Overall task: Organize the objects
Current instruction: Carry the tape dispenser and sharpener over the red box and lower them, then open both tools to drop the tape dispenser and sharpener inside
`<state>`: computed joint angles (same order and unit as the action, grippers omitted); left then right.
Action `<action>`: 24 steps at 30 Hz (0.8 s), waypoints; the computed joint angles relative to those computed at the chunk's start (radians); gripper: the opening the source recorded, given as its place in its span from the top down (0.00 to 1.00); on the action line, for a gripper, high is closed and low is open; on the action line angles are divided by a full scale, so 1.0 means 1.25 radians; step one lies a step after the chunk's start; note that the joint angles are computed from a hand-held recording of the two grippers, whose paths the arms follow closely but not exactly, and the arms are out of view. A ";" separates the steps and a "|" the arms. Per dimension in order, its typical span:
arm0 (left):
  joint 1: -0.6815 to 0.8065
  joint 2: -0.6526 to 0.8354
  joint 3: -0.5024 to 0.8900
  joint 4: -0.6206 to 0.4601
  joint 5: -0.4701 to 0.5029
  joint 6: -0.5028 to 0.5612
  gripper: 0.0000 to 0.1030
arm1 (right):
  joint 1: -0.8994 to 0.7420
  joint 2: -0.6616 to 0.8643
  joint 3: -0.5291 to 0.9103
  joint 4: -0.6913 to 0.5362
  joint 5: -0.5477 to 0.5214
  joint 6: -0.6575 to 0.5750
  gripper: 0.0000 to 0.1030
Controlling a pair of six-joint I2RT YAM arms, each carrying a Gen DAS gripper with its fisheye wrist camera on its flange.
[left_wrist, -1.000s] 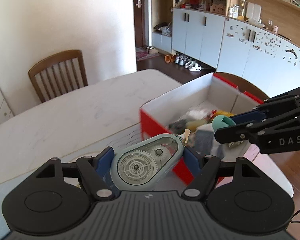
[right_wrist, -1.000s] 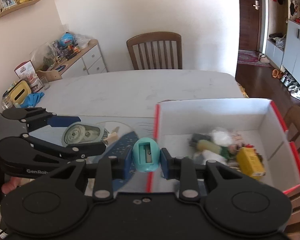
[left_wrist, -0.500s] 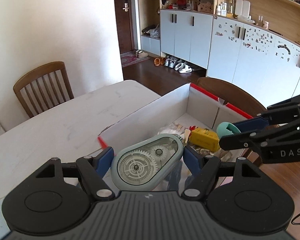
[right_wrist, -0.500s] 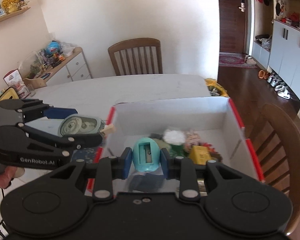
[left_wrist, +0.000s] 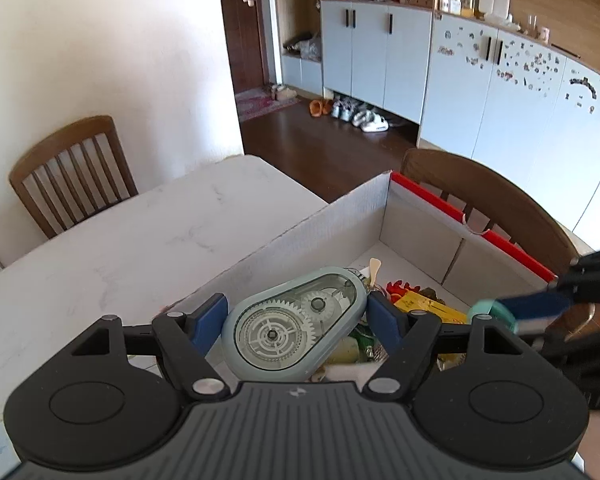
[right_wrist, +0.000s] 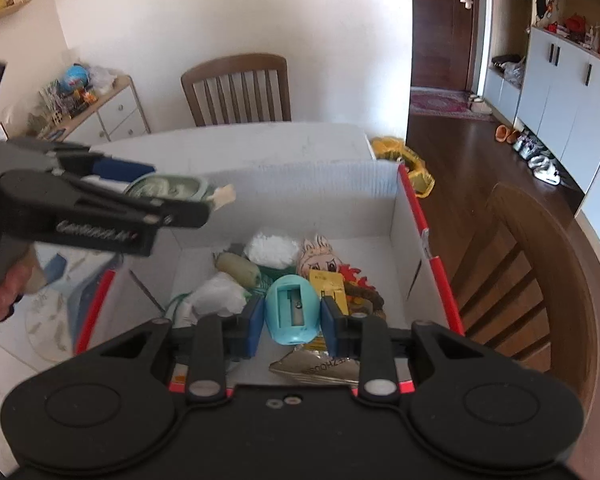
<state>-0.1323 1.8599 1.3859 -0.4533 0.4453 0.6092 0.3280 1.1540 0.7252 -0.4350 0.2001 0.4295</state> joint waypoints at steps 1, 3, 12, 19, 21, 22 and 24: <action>-0.009 0.013 0.007 0.004 -0.010 -0.005 0.26 | -0.004 0.017 0.000 0.012 -0.009 -0.009 0.72; -0.027 0.041 0.028 0.004 -0.030 -0.014 0.26 | -0.001 0.058 0.011 0.028 -0.018 -0.025 0.72; -0.073 0.128 0.091 -0.005 -0.075 -0.024 0.26 | -0.012 0.202 0.055 0.065 -0.062 -0.079 0.72; -0.089 0.164 0.098 -0.010 -0.092 -0.024 0.26 | -0.017 0.237 0.056 0.075 -0.080 -0.086 0.72; -0.089 0.171 0.102 -0.012 -0.092 -0.023 0.26 | -0.024 0.231 0.046 0.084 -0.091 -0.094 0.72; -0.089 0.176 0.108 -0.018 -0.089 -0.022 0.26 | -0.026 0.229 0.045 0.084 -0.095 -0.094 0.72; -0.092 0.185 0.121 -0.030 -0.093 -0.023 0.26 | -0.033 0.224 0.041 0.085 -0.107 -0.091 0.71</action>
